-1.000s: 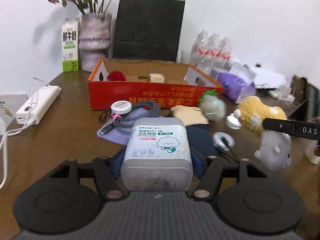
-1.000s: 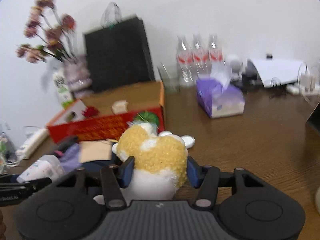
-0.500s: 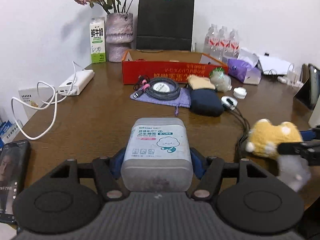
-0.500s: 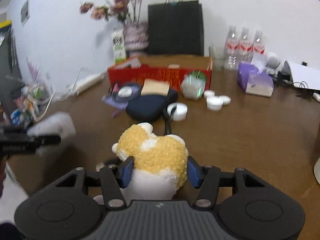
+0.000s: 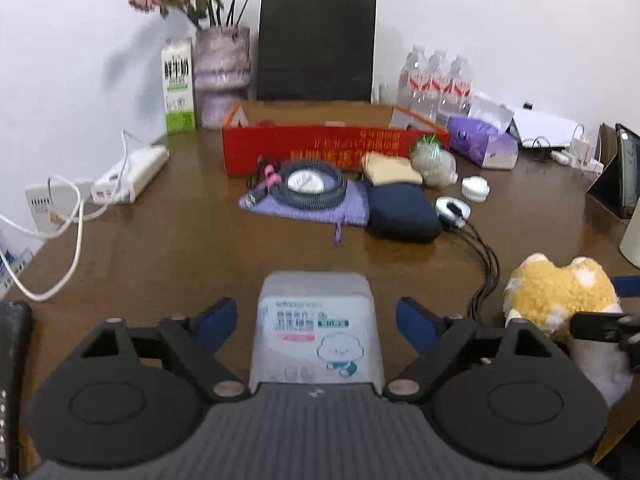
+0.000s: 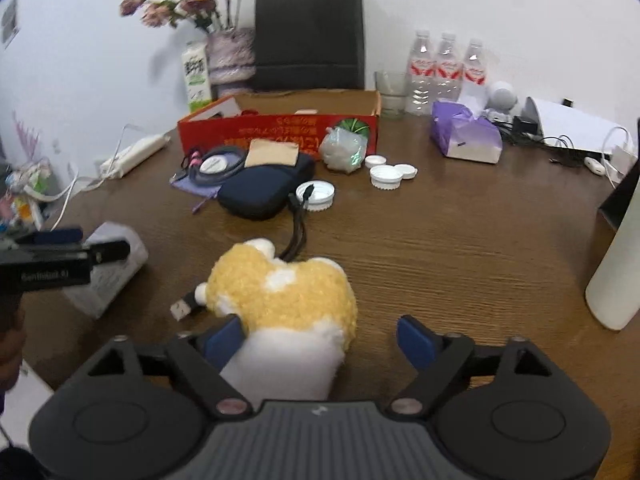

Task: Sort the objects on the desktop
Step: 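Grasp the white cotton-bud container with the left gripper while the right grasps the plush toy, then carry the container and plush toy with both grippers over the cardboard box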

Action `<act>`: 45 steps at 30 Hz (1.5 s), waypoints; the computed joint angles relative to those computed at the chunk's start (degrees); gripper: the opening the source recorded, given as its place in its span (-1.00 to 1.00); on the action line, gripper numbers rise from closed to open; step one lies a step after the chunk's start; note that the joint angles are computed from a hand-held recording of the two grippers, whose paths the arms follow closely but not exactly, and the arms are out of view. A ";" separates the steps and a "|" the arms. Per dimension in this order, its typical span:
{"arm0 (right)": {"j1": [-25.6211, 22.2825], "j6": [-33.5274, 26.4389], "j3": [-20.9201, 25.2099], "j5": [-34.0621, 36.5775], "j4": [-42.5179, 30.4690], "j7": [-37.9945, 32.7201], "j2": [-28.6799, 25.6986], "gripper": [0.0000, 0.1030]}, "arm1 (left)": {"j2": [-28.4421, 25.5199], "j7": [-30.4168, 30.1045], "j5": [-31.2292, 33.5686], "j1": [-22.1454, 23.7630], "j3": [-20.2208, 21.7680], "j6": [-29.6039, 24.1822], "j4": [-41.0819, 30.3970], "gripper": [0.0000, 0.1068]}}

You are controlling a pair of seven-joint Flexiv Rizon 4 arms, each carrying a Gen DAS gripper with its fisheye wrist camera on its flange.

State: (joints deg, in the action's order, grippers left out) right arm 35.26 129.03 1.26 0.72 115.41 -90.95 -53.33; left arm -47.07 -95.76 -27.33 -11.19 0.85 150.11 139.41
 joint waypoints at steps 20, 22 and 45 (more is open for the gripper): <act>4.44 4.86 -4.96 4.77 -2.23 -6.18 -4.28 0.27 | -1.83 -1.15 1.70 -0.11 -0.05 2.53 0.93 0.25; 2.13 2.50 -2.89 3.35 -2.42 -5.03 -3.55 0.32 | -1.92 -1.45 2.42 0.32 -0.23 2.81 0.96 0.25; -0.29 -10.34 -5.69 -9.08 -38.49 9.78 -9.92 0.01 | 9.35 14.06 8.42 12.61 -0.84 -22.60 -24.06 0.24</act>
State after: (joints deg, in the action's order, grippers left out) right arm 34.96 118.69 -4.43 -8.36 76.92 -81.17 -63.25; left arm -37.71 -81.70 -18.91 1.41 0.01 127.51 115.35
